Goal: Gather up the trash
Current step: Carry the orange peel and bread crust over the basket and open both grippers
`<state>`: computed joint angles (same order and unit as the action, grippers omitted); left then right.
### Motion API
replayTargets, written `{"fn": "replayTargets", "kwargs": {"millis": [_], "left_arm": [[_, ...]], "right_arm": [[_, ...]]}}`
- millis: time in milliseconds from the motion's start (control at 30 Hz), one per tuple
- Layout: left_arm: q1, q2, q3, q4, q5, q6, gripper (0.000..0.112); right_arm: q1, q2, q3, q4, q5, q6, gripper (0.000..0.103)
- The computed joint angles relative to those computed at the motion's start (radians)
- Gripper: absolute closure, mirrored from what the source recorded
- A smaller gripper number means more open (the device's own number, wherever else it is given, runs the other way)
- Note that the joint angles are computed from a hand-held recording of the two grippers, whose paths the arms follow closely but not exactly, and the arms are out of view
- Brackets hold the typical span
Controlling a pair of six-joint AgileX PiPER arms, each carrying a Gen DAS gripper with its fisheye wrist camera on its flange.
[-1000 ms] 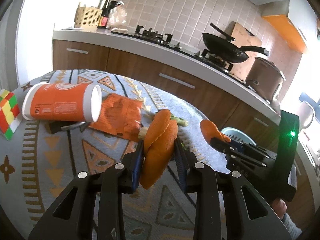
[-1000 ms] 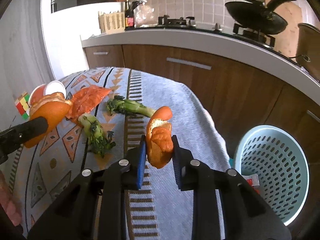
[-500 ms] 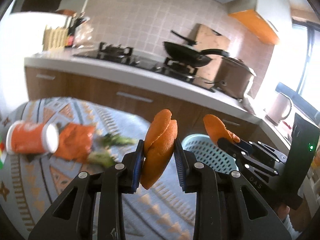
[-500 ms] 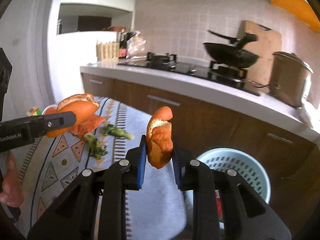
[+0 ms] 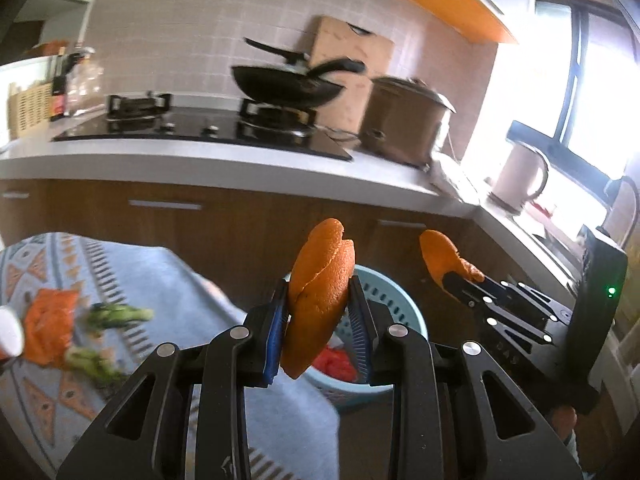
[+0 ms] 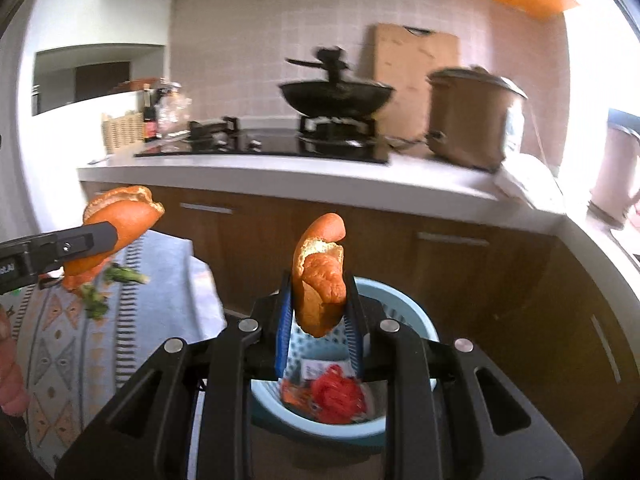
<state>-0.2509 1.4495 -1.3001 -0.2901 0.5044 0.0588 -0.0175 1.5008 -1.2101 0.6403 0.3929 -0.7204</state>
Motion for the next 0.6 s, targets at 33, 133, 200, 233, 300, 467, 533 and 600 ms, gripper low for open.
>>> {"fn": "replayTargets", "kwargs": {"millis": [33,133,200,233,300,467,533,600], "left_arm": [[-0.020,0.023,-0.018,0.022,0.003,-0.020,0.085],[-0.048,0.089,-0.065,0.024,0.022,-0.025,0.085],[-0.063,0.137,-0.104,0.010,0.043,-0.021,0.085],[-0.069,0.166,-0.127,0.000,0.054,-0.018,0.084],[-0.076,0.212,-0.161,-0.022,0.074,-0.010,0.084],[-0.090,0.313,-0.225,-0.045,0.115,-0.012,0.083],[-0.087,0.340,-0.241,-0.065,0.128,-0.003,0.083],[-0.088,0.364,-0.261,-0.051,0.141,-0.020,0.083]], "right_arm": [[-0.010,0.015,-0.007,-0.002,0.009,0.008,0.082],[-0.055,0.065,-0.032,-0.011,0.065,0.039,0.082],[-0.088,0.112,-0.064,-0.015,0.119,0.058,0.082],[-0.097,0.128,-0.075,-0.021,0.137,0.066,0.082],[-0.112,0.174,-0.111,-0.058,0.176,0.110,0.082],[-0.130,0.278,-0.195,-0.096,0.280,0.174,0.082],[-0.128,0.316,-0.228,-0.111,0.311,0.203,0.082],[-0.121,0.349,-0.260,-0.129,0.336,0.233,0.082]]}}
